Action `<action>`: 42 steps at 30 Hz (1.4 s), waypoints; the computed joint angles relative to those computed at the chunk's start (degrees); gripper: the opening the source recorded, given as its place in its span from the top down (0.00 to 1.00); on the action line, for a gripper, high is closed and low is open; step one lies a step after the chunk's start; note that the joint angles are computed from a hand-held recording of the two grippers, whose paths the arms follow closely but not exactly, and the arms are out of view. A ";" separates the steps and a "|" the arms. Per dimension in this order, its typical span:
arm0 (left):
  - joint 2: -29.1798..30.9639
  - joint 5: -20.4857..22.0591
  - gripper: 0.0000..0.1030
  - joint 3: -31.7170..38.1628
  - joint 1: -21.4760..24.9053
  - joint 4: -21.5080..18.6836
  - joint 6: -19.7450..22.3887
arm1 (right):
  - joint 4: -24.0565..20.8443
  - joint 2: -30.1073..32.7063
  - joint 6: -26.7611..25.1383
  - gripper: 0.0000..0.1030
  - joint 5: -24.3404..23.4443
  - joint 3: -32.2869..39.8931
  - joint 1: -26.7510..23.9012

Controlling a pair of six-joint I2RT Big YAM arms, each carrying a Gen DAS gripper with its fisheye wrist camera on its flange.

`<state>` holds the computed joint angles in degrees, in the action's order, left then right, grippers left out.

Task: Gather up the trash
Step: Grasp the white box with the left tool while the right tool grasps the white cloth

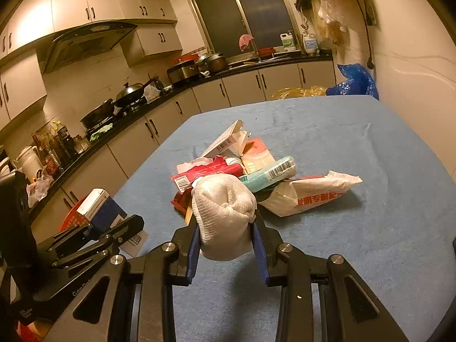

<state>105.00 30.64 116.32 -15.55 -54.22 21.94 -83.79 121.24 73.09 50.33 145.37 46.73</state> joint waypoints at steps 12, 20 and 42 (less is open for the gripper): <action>-1.18 0.60 0.68 -1.10 0.96 0.67 -0.42 | -4.50 4.26 -1.21 0.65 0.40 8.72 0.83; -1.28 0.46 0.68 -1.14 1.19 0.96 -0.65 | -4.50 4.45 -1.44 0.65 -0.13 9.09 0.79; -0.37 -0.46 0.68 -0.09 2.56 1.14 -1.25 | -6.28 8.27 -2.72 0.65 -2.24 15.53 0.36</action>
<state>104.63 30.18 116.23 -13.00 -53.08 20.68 -90.06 129.51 70.38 48.10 160.90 47.09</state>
